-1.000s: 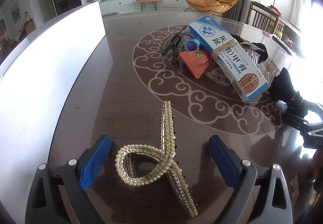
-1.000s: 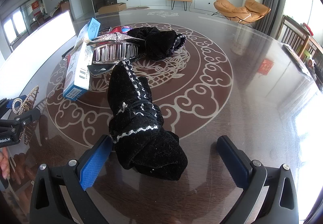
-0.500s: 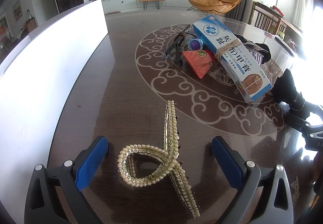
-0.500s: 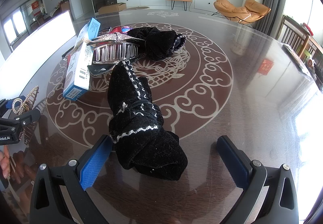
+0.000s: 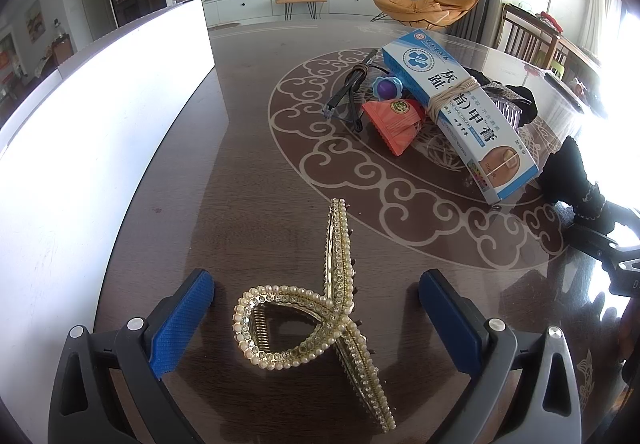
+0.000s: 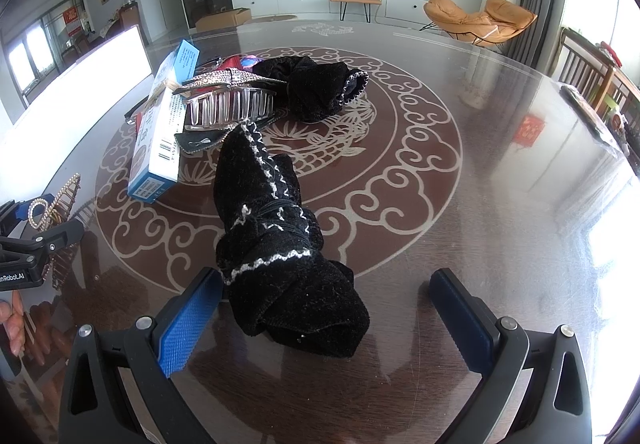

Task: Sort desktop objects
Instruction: 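Grasp the black knitted sock with the right gripper while the left holds the clip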

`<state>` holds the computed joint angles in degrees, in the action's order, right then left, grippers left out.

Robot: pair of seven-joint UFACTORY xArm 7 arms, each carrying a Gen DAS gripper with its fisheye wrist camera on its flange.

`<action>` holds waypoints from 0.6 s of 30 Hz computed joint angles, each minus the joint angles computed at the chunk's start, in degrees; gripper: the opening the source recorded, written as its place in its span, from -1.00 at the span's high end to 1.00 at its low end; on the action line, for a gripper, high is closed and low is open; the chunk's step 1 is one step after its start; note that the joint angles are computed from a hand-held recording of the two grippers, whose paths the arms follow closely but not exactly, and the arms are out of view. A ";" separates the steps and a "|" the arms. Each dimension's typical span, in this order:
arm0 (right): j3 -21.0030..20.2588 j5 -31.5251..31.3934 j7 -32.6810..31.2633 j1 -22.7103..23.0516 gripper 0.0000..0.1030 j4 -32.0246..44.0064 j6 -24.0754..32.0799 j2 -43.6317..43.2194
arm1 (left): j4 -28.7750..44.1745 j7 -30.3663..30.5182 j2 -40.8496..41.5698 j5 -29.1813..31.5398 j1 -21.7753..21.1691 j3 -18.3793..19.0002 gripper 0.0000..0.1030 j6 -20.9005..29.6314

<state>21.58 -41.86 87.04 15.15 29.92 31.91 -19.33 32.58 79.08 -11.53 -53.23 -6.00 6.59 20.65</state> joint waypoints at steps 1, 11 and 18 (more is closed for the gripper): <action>-0.28 0.12 -0.20 0.10 -1.00 -0.38 -0.55 -0.41 | -0.08 -0.31 -0.21 0.30 0.10 -0.08 -1.00 0.05; -9.92 18.97 -29.95 5.64 -1.00 2.25 -2.74 -0.27 | 3.34 -0.62 0.56 11.25 4.61 0.99 -1.00 10.27; -7.63 24.28 -35.15 4.22 0.29 12.71 5.37 8.93 | 3.15 4.95 -1.13 4.08 5.75 2.42 0.03 13.72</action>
<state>13.94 -17.58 51.89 19.37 42.64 37.27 -10.40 35.73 84.03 -12.66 -49.15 -0.24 9.01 34.37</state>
